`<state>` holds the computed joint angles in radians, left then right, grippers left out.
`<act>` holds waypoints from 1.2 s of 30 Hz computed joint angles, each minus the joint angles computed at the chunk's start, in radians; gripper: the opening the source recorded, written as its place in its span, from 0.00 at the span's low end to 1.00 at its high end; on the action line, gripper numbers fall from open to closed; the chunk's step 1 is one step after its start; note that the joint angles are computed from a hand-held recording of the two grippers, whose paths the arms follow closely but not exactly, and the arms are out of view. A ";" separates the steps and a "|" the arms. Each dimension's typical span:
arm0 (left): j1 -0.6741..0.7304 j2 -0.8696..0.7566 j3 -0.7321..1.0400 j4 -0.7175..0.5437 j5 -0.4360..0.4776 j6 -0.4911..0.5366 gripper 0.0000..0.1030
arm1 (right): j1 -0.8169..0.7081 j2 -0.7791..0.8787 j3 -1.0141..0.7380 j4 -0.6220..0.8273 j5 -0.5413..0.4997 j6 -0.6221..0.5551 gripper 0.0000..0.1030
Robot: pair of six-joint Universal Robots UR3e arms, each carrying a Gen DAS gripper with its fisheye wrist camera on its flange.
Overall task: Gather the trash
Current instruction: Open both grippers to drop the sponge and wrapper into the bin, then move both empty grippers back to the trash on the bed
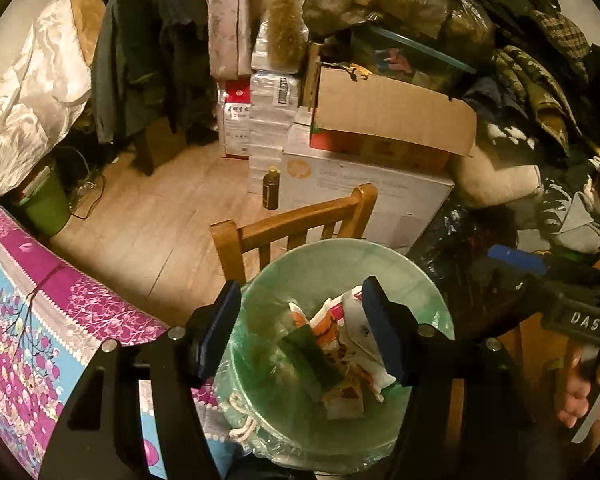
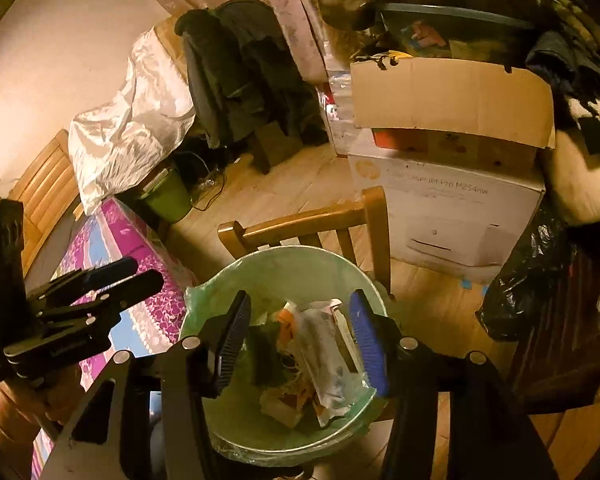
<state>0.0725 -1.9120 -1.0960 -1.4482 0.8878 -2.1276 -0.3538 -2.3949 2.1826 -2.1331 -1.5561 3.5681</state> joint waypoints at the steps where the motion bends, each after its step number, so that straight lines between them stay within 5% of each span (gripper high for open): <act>1: 0.003 0.011 -0.019 0.020 0.007 -0.004 0.59 | 0.027 0.015 0.005 -0.030 -0.022 0.016 0.52; 8: 0.099 0.105 -0.241 0.305 0.030 -0.064 0.68 | 0.226 0.154 -0.021 -0.185 -0.153 0.095 0.52; 16: 0.297 0.103 -0.375 0.602 0.066 -0.217 0.73 | 0.641 0.509 -0.182 -0.393 -0.554 0.239 0.53; 20: 0.407 0.080 -0.403 0.686 0.087 -0.244 0.74 | 0.763 0.669 -0.295 -0.454 -0.648 0.254 0.55; 29: 0.679 0.040 -0.418 0.749 0.066 -0.223 0.76 | 0.913 1.102 -0.763 -0.381 -0.599 0.159 0.61; 36: 0.860 -0.139 -0.191 0.650 0.087 -0.259 0.76 | 0.962 1.560 -1.433 -0.180 -0.399 0.008 0.62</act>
<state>0.9329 -2.0507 -1.2869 -0.7982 0.9744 -2.3865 0.6086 -0.8345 0.7497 -2.3134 -1.9553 3.5758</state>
